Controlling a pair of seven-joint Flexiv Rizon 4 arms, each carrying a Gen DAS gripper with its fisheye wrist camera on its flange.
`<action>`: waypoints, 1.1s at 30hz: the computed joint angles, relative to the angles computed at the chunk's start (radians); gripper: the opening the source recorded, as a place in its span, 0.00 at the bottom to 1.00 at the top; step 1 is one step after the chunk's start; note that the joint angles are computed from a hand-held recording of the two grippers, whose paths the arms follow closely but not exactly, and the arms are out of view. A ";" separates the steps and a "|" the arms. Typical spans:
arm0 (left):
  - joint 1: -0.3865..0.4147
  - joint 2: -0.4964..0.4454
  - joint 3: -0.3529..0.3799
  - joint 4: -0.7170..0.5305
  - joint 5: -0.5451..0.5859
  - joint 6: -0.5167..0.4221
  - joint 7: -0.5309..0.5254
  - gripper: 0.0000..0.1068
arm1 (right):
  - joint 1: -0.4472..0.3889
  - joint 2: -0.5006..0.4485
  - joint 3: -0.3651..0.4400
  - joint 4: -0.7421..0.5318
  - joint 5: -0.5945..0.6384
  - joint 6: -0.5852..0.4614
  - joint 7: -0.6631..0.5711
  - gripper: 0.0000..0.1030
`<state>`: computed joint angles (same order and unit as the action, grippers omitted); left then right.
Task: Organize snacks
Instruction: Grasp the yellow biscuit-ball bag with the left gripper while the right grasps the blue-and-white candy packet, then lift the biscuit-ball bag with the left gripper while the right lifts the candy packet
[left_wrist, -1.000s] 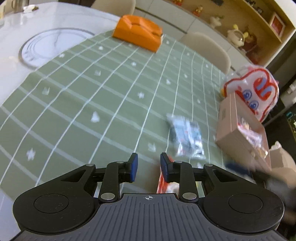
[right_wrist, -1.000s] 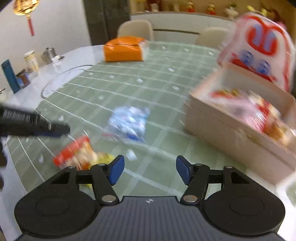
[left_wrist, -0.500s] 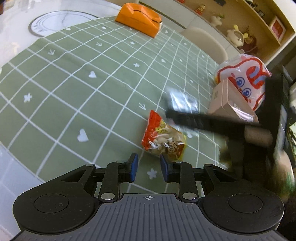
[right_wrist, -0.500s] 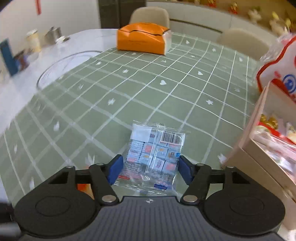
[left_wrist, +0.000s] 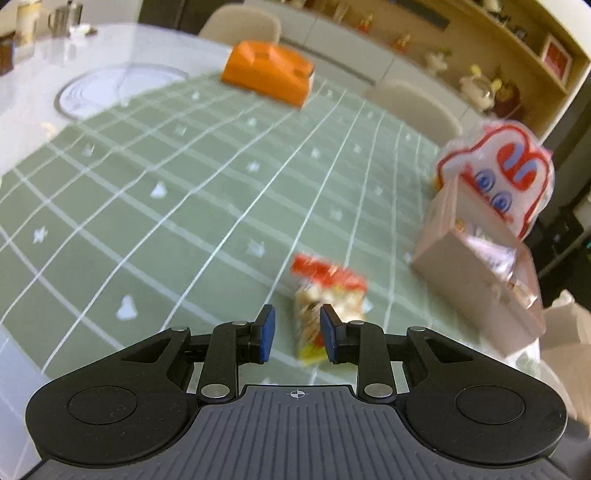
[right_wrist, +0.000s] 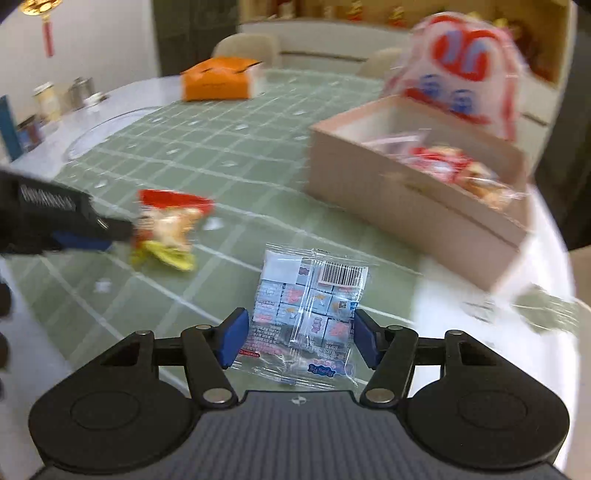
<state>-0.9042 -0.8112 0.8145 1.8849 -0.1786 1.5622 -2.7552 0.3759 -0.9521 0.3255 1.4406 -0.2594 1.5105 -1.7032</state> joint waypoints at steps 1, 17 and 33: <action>0.000 -0.005 0.004 -0.010 0.002 0.000 0.003 0.29 | 0.008 -0.001 -0.021 0.008 0.002 0.029 0.005 0.60; 0.147 -0.002 -0.121 -0.247 0.268 -0.265 0.200 0.35 | -0.023 -0.057 -0.002 0.014 -0.028 0.154 0.051 0.88; 0.117 0.013 -0.115 -0.340 0.503 -0.469 -0.008 0.37 | -0.036 -0.068 0.002 0.011 -0.098 0.162 0.107 0.93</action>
